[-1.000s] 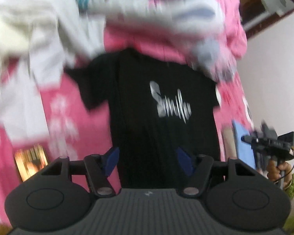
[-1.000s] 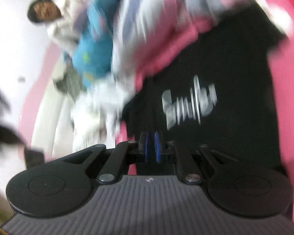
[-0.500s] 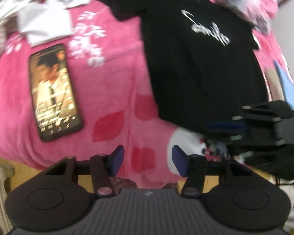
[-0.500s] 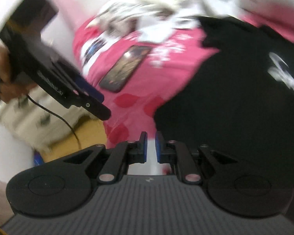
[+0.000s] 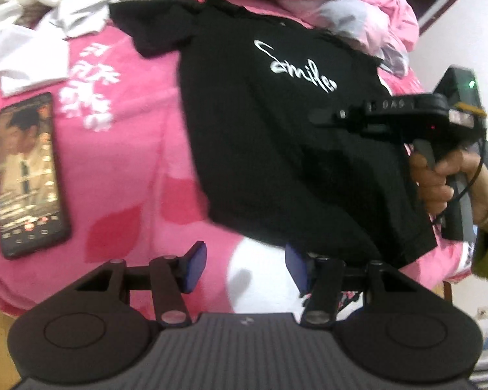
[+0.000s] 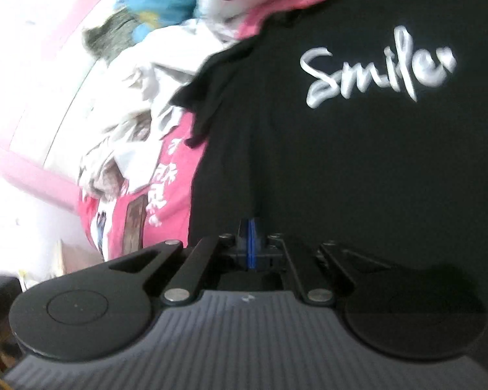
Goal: Fold clothes
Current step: 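Open both grippers and smooth the T-shirt flat on the bed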
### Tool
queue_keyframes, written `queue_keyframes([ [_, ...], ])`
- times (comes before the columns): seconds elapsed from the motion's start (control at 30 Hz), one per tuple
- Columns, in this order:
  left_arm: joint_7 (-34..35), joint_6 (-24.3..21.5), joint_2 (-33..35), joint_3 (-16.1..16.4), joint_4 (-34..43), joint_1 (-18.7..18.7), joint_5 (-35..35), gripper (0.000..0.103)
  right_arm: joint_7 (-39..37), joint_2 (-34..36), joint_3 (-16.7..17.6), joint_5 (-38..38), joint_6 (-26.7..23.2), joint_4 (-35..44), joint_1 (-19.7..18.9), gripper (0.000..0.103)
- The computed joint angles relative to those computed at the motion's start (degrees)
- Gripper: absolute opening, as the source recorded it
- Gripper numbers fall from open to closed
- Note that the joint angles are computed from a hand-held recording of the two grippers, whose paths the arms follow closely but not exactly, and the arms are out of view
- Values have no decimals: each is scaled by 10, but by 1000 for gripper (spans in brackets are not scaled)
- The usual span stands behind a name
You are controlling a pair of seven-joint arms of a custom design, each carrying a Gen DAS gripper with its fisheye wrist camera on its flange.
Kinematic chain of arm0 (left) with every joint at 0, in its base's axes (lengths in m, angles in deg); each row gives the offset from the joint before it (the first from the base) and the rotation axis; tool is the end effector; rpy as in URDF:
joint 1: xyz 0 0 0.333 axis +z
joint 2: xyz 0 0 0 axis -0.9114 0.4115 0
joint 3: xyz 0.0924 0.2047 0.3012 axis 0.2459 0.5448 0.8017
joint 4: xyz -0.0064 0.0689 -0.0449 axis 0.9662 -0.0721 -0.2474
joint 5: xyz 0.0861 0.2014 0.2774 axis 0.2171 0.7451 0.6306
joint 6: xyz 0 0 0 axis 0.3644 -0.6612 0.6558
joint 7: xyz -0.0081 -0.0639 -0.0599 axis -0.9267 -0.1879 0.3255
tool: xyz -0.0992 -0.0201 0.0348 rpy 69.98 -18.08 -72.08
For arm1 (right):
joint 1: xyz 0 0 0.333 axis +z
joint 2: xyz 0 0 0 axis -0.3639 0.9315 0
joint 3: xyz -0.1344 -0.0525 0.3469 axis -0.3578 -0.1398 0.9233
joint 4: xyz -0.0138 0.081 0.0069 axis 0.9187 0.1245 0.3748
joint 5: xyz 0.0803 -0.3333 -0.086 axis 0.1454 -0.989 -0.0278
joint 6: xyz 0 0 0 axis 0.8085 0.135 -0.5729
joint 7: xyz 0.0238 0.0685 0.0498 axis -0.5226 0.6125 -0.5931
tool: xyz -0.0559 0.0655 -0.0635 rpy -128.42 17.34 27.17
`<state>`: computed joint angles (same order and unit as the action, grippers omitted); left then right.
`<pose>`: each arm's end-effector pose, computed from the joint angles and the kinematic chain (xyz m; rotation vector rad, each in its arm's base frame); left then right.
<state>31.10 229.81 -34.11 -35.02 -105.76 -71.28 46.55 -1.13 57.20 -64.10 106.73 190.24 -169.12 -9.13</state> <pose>0.5349 -0.1443 0.5197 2.1147 -2.1312 0.8481 0.6943 0.2769 0.4583 -1.7812 1.4382 0.3456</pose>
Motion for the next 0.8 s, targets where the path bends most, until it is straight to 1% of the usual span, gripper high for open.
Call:
queue_keyframes([
  [0.03, 13, -4, 1, -1, 1, 1, -12, 54, -35, 1, 12, -3, -17, 9, -6, 2],
  [0.1, 35, -23, 3, 0, 3, 4, -17, 54, -98, 4, 17, -49, -69, 37, 8, 3],
  [0.17, 52, -43, 2, 1, 4, 5, -4, 54, -160, 10, 14, -103, -113, 58, 33, 5],
  [0.2, 61, -51, 1, 1, 4, 5, 4, 54, -192, 13, 13, -129, -132, 67, 47, 8],
  [0.23, 70, -56, 0, 1, 4, 5, 10, 54, -207, 16, 10, -141, -138, 70, 58, 9],
  [0.3, 87, -63, -1, 2, 3, 5, 16, 54, -206, 18, -16, -186, -129, 66, 89, 8],
  [0.33, 95, -64, -1, 3, 2, 6, 13, 54, -203, 20, -28, -210, -124, 63, 103, 3],
  [0.37, 99, -61, -1, 3, 2, 6, 9, 54, -201, 21, -37, -234, -118, 60, 115, 0],
  [0.4, 106, -55, 0, 3, 2, 6, 3, 54, -178, 23, -34, -217, -111, 63, 108, 0],
  [0.43, 116, -49, 1, 2, 2, 6, -5, 53, -140, 28, -27, -179, -105, 73, 92, 0],
  [0.5, 125, -42, 12, 0, 11, 5, -14, 53, -63, 30, -4, -69, -76, 70, 45, 0],
  [0.53, 129, -39, 17, -2, 16, 6, -17, 53, -31, 30, 0, -27, -47, 62, 31, 0],
  [0.6, 137, -33, 29, -6, 27, 7, -24, 53, 21, 23, -9, 7, 0, 39, 17, 0],
  [0.63, 141, -35, 34, -9, 33, 8, -24, 53, 33, 22, -16, -2, 11, 35, 17, 0],
  [0.67, 145, -37, 39, -11, 39, 10, -24, 53, 14, 22, -9, -12, 2, 39, 11, 0],
  [0.7, 153, -43, 42, -13, 44, 12, -27, 53, -6, 23, -3, -21, -9, 45, 6, 3],
  [0.73, 160, -51, 45, -15, 48, 15, -28, 53, -35, 25, 4, -42, -38, 57, 6, 3],
  [0.8, 168, -75, 50, -16, 54, 19, -19, 53, -100, 25, 14, -80, -82, 66, 19, 4],
])
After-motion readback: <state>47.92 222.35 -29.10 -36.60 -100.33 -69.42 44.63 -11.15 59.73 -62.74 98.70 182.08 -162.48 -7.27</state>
